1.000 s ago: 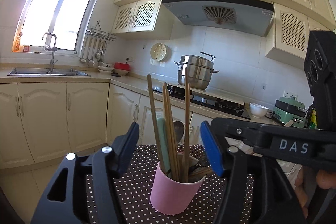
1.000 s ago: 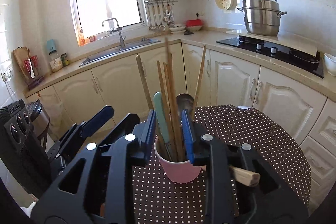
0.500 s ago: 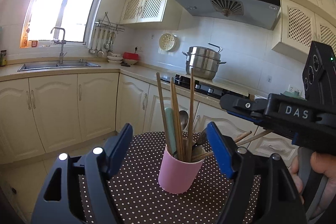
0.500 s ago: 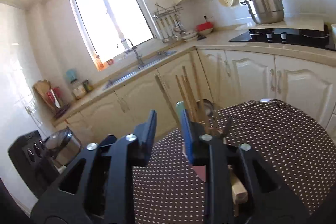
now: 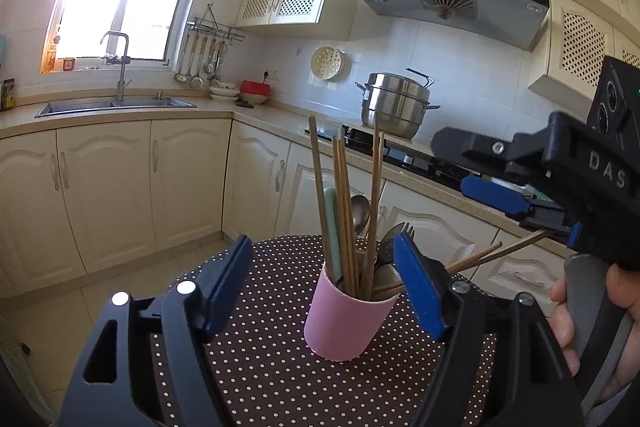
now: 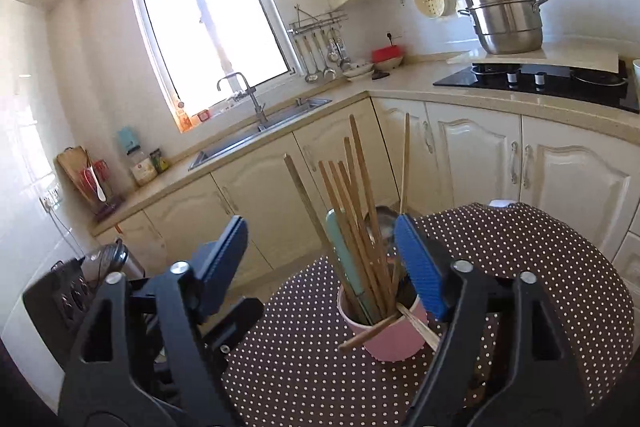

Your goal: Organize utensils

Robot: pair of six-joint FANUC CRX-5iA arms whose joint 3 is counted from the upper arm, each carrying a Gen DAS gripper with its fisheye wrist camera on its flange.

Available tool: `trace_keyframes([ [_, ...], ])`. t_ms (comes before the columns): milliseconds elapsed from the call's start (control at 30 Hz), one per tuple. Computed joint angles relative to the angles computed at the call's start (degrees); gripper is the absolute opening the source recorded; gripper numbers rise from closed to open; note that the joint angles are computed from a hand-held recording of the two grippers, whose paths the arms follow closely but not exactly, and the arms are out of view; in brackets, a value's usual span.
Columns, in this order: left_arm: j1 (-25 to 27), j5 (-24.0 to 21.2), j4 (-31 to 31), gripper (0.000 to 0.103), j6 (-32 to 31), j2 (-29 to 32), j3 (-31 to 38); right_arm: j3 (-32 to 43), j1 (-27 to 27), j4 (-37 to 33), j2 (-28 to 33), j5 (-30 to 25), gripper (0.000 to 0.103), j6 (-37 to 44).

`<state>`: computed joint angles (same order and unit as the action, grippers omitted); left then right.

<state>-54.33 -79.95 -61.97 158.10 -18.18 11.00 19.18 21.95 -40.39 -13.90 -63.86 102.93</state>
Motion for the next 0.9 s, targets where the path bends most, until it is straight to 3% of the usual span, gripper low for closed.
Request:
trace_keyframes([
  [100,1.7,1.7,1.8,0.072,-0.6,0.0,0.0,2.0,-2.1,-3.2,1.1,-1.6,0.078,0.6],
  [233,2.9,3.6,3.0,0.072,-1.7,0.3,0.0,3.3,0.8,2.3,1.8,-0.6,0.074,1.3],
  [300,3.5,4.7,3.7,0.072,-1.8,0.1,-0.5,5.9,1.7,3.9,3.7,-3.4,0.026,1.5],
  [433,4.9,6.3,5.2,0.072,-2.2,0.2,-0.9,10.0,0.0,0.7,6.7,-7.9,0.026,2.1],
  [467,5.1,6.4,5.2,0.072,-2.2,0.2,-0.9,10.5,-0.2,0.5,7.0,-8.1,0.030,2.2],
  [533,6.0,7.3,6.2,0.072,-2.6,0.2,-1.1,13.2,-1.7,-2.2,8.8,-10.6,0.054,2.1],
  [567,6.3,7.5,6.3,0.072,-2.7,0.4,-1.0,13.8,-2.0,-2.8,9.1,-10.9,0.059,1.9],
  [633,7.1,8.2,7.1,0.072,-2.9,0.4,-1.0,14.3,-2.3,-3.1,9.1,-11.2,0.059,2.3],
  [733,7.3,8.1,7.1,0.072,-2.6,0.4,-0.7,11.3,-1.0,0.7,6.0,-5.9,0.059,2.6],
  [900,6.4,6.7,6.9,0.072,-3.3,0.7,0.8,-2.7,8.7,21.9,-4.3,12.2,0.065,-4.2],
])
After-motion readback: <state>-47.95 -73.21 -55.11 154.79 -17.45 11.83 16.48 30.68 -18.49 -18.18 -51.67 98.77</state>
